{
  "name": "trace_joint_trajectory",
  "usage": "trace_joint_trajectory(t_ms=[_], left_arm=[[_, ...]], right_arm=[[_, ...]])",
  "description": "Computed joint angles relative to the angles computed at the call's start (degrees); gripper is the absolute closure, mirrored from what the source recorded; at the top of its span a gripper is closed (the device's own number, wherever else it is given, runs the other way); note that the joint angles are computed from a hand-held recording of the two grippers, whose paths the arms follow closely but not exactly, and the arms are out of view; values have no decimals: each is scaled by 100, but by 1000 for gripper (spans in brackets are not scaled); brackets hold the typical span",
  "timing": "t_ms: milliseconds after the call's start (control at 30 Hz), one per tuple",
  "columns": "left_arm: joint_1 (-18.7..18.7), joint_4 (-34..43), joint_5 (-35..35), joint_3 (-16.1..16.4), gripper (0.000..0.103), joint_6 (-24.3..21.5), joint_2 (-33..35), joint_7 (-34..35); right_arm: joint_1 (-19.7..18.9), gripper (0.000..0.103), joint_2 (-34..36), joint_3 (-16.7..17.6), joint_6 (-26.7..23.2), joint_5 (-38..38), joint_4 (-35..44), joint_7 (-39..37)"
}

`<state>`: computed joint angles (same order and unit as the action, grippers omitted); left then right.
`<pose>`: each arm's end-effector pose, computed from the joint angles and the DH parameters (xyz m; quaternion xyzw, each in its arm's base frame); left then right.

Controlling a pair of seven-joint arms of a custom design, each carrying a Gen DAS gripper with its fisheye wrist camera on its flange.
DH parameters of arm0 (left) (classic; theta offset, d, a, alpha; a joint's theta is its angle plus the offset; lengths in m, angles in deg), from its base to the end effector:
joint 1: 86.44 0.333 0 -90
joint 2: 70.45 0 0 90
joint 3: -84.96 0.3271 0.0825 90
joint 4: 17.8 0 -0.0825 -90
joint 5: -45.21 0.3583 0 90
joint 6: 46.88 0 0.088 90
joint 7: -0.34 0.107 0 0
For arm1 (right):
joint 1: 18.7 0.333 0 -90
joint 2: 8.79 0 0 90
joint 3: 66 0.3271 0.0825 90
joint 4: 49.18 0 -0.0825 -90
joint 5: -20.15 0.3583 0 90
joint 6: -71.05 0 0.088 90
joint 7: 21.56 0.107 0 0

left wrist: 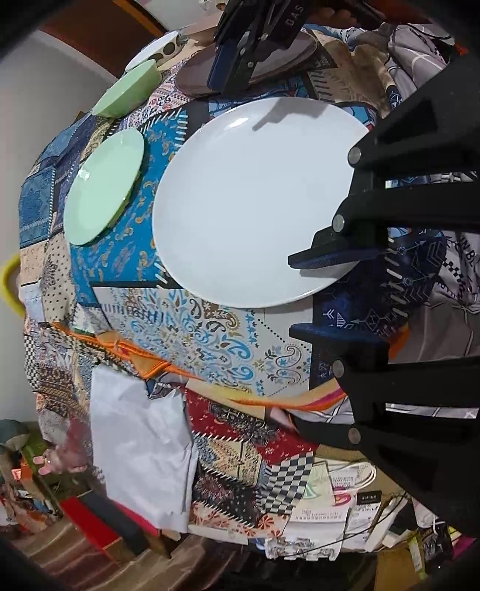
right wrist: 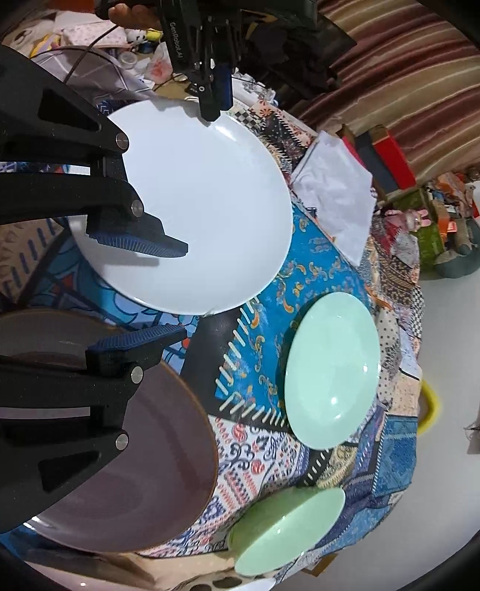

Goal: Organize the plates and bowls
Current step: 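Grasp the rim of the white plate with the left gripper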

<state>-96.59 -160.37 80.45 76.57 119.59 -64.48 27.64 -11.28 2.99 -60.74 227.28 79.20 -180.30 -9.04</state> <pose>0.4447 -0.1860 0.3077 -0.7596 0.6231 -0.1424 0.1201 0.5196 0.0835 0.3054 -0.8620 0.4253 -0.0390 0.2729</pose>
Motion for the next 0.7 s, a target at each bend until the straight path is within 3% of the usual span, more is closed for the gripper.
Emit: trace_joint_trajectory(t_ms=[233,333,700], left_arm=[[119,-195,-407,18,73,607,131,293],[290,-263,-984,-182,73,853,213,811],[322,-257,-1869,-335,73,1187,420,1563]], right_arm=[[77,68,218,-23,-67,-697,130,516],[85,68,280,35,54,-810,150,601],[38,66,409,163,204,-1216,153,928]])
